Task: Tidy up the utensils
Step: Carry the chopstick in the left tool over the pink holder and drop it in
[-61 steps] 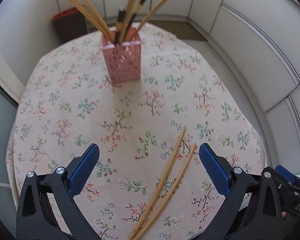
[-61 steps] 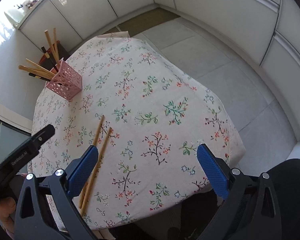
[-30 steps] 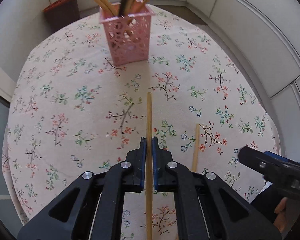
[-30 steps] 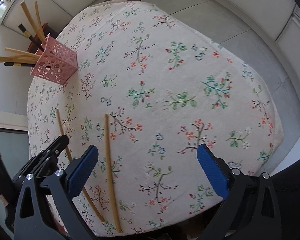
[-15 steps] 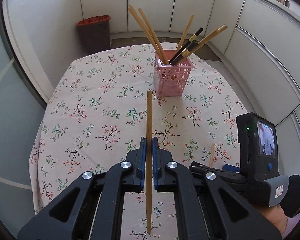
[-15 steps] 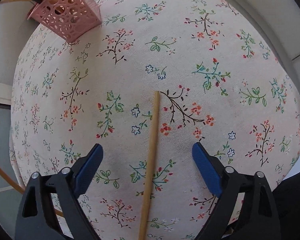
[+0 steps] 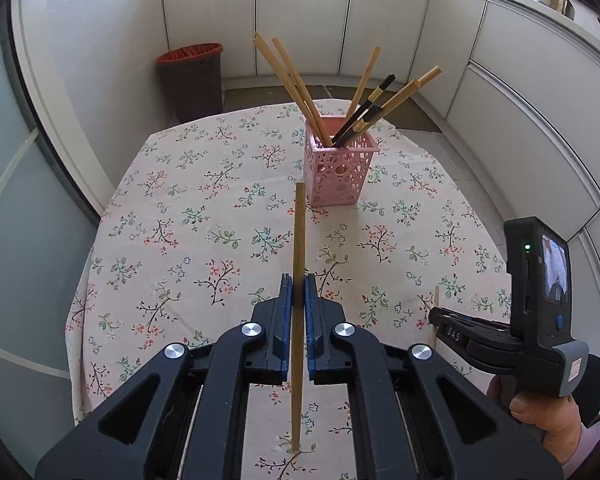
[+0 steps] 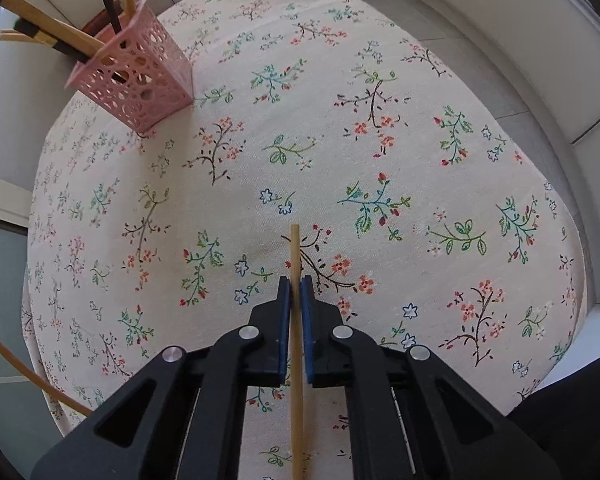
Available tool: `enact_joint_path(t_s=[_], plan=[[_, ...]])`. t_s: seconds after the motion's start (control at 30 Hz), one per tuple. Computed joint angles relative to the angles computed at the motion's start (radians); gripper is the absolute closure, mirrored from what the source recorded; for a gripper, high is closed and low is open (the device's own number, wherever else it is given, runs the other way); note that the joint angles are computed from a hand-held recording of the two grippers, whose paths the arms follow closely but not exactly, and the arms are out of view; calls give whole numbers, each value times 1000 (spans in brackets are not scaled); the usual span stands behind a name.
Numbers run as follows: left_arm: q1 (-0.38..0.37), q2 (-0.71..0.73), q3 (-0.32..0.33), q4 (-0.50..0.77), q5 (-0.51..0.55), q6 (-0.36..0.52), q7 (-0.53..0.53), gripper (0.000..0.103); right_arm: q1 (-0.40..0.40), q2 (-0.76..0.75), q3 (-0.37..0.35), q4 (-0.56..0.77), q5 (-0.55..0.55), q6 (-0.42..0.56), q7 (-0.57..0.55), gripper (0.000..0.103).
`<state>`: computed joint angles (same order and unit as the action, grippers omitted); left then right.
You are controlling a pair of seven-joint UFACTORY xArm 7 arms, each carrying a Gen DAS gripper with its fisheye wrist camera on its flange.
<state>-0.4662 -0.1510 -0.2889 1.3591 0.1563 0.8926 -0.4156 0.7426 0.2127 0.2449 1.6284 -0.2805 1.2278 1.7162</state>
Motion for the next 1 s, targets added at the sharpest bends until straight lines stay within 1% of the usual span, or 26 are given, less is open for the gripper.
enact_joint_path(t_s=[0.07,0.2,0.33,0.57,0.77,0.93,1.0], plan=[[1,-17,2,-8,-7,-10,-8,98,10,-40,1,-16,-44,7,14,97],[2,-54,-2,-23,-30,-29,-15,98,28,-88,23,9,-150,60,29,97],[-1,-82,-12,-26,-48,-26,-12,98,38,-117,47,57,-252,118,-7,97],[-3,-94,-41,26,-28,17,-15,98,60,-152,85,128,-364,202,-67,97],[-7,-53,-60,160,13,73,-10,98,92,-127,94,264,-465,279,-129,97],[-26,19,-72,322,68,140,8,98,135,-95,74,421,-553,317,-196,97],[-40,51,-73,384,97,161,11,98,150,-83,58,480,-577,316,-224,97]])
